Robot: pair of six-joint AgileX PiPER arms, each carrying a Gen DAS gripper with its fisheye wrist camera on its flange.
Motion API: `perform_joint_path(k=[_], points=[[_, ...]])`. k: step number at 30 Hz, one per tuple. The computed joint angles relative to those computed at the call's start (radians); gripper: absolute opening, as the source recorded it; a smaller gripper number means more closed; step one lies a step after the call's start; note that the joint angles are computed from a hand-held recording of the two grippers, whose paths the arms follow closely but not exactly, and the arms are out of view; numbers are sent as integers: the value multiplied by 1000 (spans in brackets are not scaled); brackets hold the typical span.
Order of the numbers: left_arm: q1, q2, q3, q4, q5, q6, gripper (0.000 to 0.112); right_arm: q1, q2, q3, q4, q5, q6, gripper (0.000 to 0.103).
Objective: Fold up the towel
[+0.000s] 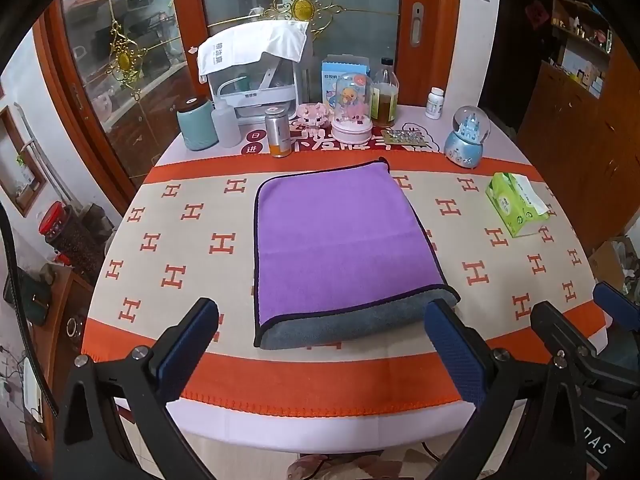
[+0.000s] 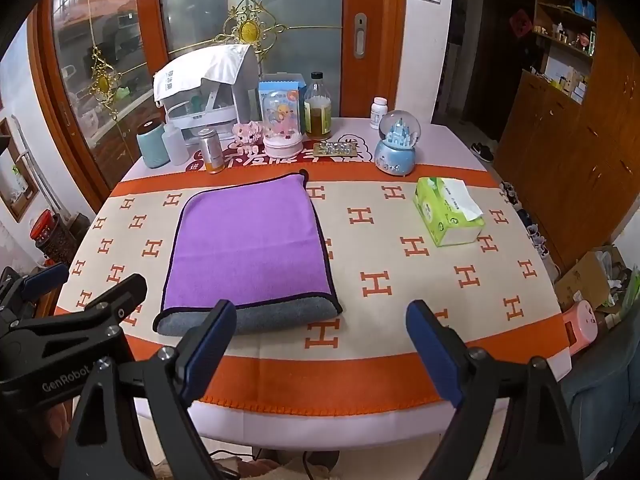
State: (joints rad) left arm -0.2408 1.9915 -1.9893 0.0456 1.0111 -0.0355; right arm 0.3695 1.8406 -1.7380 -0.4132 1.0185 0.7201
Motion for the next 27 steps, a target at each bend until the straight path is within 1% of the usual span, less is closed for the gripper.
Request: perform_joint_path(k=[2, 6, 13, 16, 27], points=[[0, 2, -3, -1, 3, 0, 102, 3, 0, 1, -1, 2, 3, 88], [1, 1, -5, -5, 9, 1, 102, -5, 23, -46, 15, 32, -20, 88], [12, 12, -14, -14, 17, 16, 102, -4, 37, -66, 19, 46, -22, 88], [16, 37, -60, -18, 47, 24, 102, -5, 48, -75, 21, 48, -24, 88], [13, 60, -100, -10, 71, 28, 102, -10, 57, -82, 24, 40, -23, 88]])
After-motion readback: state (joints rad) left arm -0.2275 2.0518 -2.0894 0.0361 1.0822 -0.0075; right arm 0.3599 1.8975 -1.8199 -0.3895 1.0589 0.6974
